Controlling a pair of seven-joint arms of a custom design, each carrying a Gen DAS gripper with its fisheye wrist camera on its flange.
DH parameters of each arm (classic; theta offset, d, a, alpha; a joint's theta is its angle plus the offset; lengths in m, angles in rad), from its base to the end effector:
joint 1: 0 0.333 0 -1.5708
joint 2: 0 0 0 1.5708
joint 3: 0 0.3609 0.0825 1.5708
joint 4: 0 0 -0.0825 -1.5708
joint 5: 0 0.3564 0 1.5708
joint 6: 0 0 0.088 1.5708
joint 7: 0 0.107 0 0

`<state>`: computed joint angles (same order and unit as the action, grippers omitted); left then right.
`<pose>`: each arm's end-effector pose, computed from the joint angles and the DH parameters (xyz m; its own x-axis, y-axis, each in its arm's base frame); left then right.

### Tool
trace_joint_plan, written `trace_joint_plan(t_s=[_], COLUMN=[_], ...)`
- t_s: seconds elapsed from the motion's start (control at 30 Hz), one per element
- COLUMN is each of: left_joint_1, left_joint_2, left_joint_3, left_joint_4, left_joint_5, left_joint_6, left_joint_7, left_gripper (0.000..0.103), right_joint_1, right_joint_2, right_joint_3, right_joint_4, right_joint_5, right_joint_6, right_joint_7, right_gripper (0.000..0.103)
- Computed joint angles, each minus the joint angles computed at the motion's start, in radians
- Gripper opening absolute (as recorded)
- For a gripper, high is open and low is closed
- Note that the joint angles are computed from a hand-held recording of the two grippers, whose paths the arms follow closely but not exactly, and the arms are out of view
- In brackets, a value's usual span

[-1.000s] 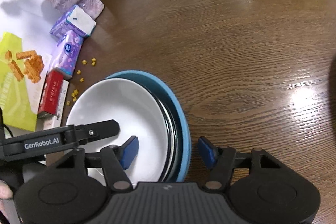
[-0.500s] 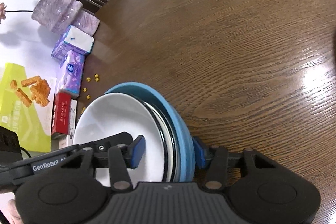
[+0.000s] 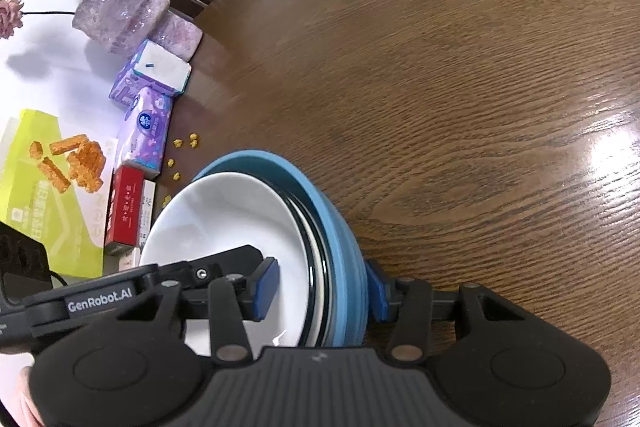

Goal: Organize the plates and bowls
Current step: 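Lift the bowl stack with both grippers and carry it toward the cream plates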

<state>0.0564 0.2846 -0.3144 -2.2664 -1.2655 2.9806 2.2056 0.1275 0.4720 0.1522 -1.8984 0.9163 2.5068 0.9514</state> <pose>0.5317 -0.0660 0.3197 0.2348 -0.8439 0.4823 -0.8615 -0.4105 -0.2989 0.6240 0.1626 0.3254 0.1997 -0.8059 -0.5574 -0.9669 -0.0700 -0.2453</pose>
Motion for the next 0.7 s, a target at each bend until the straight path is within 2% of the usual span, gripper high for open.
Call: trace_joint_plan(t_s=[0.17,0.7], left_joint_1=[-0.011,0.035], left_joint_2=[0.002,0.012], left_joint_3=[-0.002,-0.064], left_joint_4=[-0.002,-0.011], left_joint_5=[0.057,0.176], left_joint_6=[0.020,0.060], left_joint_7=[-0.054,-0.169], left_gripper=[0.052,0.052], right_joint_1=[-0.005,-0.012], right_joint_2=[-0.004,-0.023], right_joint_3=[0.004,0.003], right_joint_4=[-0.007,-0.034], right_joint_5=[0.016,0.081], right_joint_6=[0.004,0.013], right_joint_7=[-0.018,-0.078], right_gripper=[0.044,0.038])
